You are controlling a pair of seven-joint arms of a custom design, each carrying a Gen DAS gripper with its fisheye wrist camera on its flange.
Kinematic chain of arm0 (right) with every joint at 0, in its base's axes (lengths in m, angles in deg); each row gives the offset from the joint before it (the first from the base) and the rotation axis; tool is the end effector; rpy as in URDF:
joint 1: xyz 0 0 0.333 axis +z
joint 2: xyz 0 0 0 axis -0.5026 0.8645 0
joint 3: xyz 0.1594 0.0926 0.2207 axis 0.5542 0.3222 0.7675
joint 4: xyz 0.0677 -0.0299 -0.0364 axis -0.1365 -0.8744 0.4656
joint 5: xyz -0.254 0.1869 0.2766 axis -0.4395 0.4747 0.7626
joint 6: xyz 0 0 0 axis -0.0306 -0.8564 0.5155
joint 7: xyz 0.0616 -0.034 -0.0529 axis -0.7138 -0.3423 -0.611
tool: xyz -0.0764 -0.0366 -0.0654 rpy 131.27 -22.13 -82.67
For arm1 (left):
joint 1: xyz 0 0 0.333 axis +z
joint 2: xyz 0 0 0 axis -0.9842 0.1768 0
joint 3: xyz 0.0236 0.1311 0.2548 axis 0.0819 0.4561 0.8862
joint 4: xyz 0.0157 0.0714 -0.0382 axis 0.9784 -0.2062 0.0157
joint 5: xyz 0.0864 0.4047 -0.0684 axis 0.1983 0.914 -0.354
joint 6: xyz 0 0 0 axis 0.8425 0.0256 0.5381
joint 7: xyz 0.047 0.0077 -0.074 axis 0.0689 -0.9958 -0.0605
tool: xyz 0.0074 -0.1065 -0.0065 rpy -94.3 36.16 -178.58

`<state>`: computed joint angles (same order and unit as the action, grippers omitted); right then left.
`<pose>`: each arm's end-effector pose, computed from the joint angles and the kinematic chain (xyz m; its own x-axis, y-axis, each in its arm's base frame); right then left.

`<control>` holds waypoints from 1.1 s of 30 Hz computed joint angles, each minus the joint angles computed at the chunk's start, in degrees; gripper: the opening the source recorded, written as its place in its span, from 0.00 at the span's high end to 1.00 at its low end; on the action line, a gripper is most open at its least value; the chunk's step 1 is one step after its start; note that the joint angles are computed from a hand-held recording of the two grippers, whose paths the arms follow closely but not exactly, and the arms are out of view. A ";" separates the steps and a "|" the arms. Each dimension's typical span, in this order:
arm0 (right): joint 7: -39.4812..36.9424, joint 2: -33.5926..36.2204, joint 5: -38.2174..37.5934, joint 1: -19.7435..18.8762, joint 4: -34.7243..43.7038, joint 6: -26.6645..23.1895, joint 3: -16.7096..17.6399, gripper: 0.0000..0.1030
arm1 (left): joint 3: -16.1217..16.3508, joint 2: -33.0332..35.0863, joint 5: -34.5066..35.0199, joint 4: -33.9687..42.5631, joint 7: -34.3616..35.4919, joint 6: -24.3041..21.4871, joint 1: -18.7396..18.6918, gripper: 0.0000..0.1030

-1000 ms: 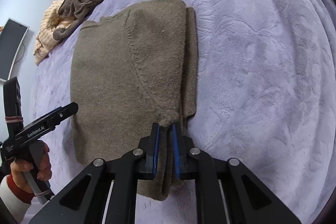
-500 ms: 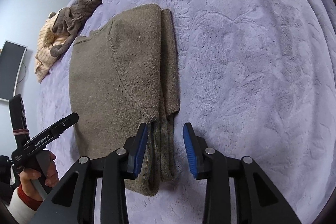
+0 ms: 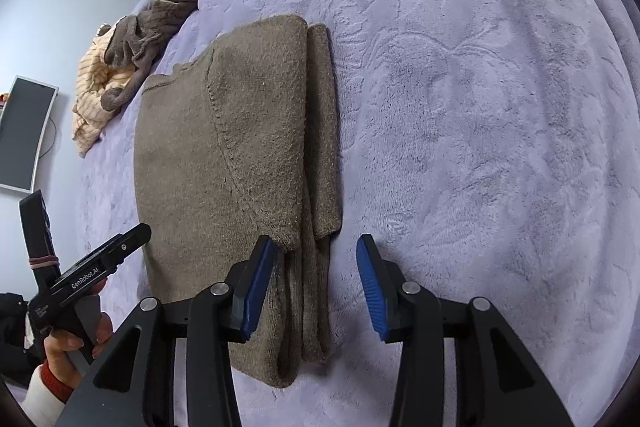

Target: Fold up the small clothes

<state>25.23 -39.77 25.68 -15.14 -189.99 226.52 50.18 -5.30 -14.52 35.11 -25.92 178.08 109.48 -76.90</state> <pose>0.5495 0.1659 0.3573 -0.2631 -0.8406 -0.4734 -0.8911 0.3998 -0.2146 0.6503 -0.0460 0.3685 -0.1091 -0.9940 0.0062 -0.9537 0.1030 -0.2824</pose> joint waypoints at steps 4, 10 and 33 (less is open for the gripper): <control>-4.29 0.26 5.80 -0.23 0.01 0.94 -0.15 0.48 | 0.04 1.09 0.77 1.90 -0.76 -2.06 -0.32 0.01; -9.98 1.11 12.24 -0.59 0.53 1.73 -0.13 0.47 | -0.54 1.20 -1.45 2.58 1.76 -3.39 0.49 0.01; -31.53 8.71 29.88 -3.82 10.97 -0.06 2.86 0.91 | -5.04 12.73 -22.01 14.32 6.93 -7.37 3.86 0.01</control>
<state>-6.30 -31.07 55.56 -18.96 -179.02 226.46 53.04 -10.34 -1.79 13.09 -11.60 185.01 102.11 -73.04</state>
